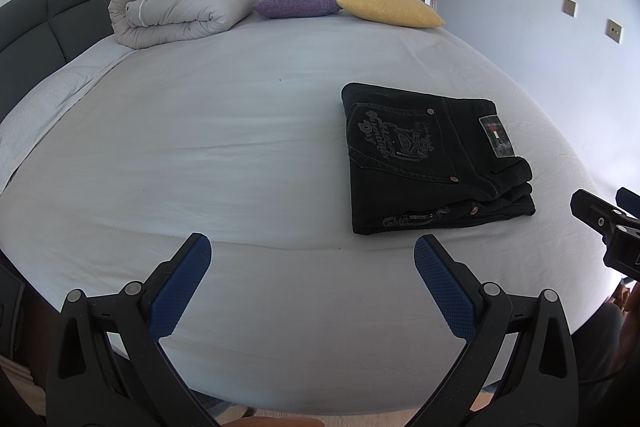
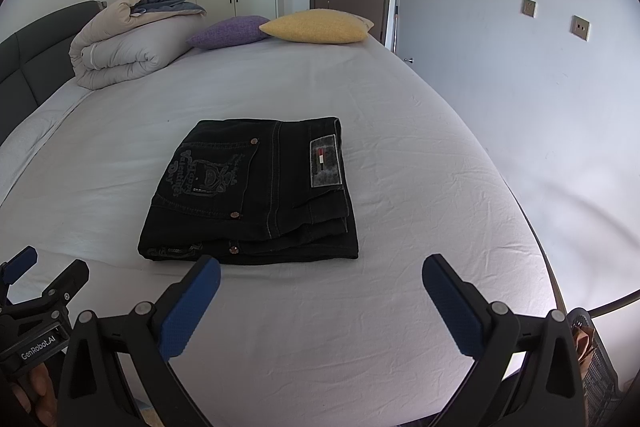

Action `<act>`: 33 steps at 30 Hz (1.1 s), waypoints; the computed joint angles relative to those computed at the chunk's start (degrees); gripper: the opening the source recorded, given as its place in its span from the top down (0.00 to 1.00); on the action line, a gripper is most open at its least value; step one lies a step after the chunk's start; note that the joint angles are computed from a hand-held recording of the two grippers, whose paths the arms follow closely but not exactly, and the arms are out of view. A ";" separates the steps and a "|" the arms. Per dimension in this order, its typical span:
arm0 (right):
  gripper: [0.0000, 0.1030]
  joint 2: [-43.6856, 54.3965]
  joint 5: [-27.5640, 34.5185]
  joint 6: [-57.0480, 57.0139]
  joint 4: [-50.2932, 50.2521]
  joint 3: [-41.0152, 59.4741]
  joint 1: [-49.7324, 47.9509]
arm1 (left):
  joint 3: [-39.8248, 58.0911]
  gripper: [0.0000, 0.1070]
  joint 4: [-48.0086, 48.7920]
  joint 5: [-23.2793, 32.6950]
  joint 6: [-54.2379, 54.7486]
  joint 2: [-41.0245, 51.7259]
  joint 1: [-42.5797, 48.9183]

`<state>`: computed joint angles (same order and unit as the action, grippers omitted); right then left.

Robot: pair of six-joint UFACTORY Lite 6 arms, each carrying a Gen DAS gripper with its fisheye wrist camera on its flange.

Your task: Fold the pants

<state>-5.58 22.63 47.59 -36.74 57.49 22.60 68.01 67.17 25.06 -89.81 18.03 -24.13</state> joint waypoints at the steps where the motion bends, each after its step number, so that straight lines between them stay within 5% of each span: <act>1: 0.00 -0.02 0.02 -0.03 0.05 -0.02 0.01 | -0.02 0.04 0.01 0.04 -0.05 -0.02 -0.02; 33: 0.00 -0.49 0.65 6.15 -4.46 -1.91 3.11 | -0.21 0.04 -0.06 0.38 -0.76 0.07 -1.25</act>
